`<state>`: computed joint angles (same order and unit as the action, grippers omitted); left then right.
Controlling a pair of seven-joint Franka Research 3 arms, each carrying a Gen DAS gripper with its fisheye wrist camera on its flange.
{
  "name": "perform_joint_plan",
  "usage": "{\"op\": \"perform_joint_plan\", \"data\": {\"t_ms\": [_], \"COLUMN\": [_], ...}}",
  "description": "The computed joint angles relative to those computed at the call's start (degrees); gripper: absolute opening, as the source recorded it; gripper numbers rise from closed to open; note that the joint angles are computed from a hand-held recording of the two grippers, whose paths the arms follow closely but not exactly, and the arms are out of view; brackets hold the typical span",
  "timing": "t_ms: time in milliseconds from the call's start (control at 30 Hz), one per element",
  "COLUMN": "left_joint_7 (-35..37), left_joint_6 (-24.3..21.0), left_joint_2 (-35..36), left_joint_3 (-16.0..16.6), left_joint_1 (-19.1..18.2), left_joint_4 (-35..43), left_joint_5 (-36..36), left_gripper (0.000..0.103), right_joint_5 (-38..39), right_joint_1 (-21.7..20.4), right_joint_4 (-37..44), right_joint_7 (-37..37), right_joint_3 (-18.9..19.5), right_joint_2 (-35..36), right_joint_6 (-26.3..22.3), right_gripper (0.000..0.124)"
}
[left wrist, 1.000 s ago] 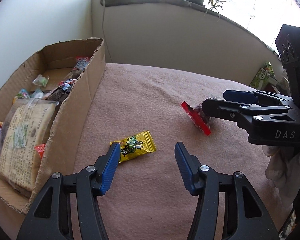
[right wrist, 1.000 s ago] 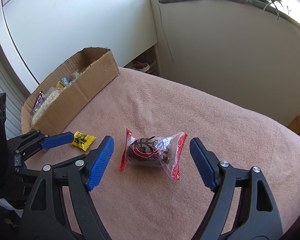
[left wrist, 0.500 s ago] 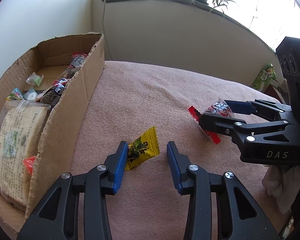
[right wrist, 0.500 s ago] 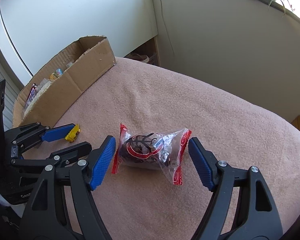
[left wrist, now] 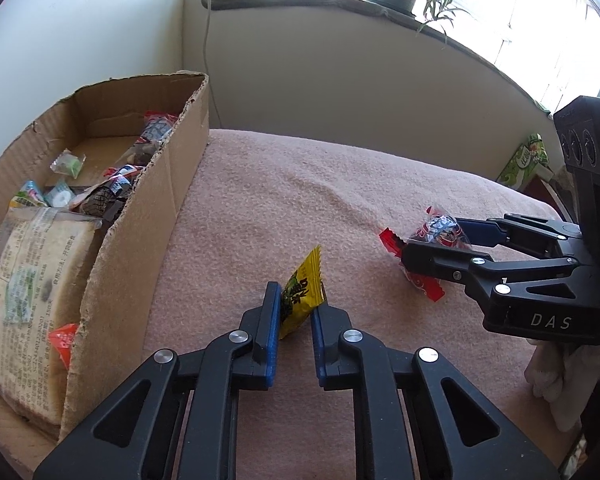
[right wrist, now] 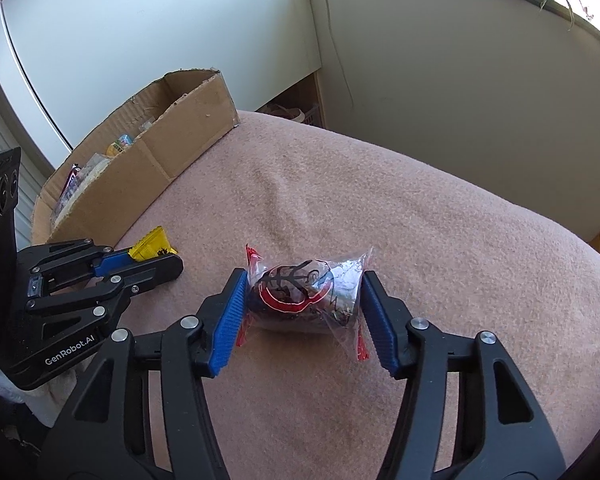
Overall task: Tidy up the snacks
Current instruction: 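Grasp the yellow candy with the left tool while the right tool grasps the red-edged snack bag, then carry the yellow candy and red-edged snack bag into the box with both tools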
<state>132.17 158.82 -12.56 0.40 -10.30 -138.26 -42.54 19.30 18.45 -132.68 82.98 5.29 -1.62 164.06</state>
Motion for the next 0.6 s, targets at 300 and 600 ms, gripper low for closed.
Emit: {"op": "perform_joint_plan", "data": {"t_ms": [300,600], "left_joint_7": [5.03,10.41], "left_joint_6": [-1.02,-3.49], "left_joint_2": [-1.72,-5.04], "left_joint_3": [1.55,3.52], "left_joint_1": [-0.70,-0.45], "left_joint_4": [-0.42,-0.69], "left_joint_5": [-4.84,-9.70], "left_gripper": [0.010,0.010], "right_joint_5": [-5.72,-10.19], "right_joint_1": [-0.52,-1.21], "right_joint_4": [-1.76,-2.28], "right_joint_7": [6.12,10.50], "right_joint_3": [0.23,1.19], "right_joint_2": [-1.69,-4.77], "right_joint_6": [1.65,1.49], "right_gripper": [0.057,0.056]}}
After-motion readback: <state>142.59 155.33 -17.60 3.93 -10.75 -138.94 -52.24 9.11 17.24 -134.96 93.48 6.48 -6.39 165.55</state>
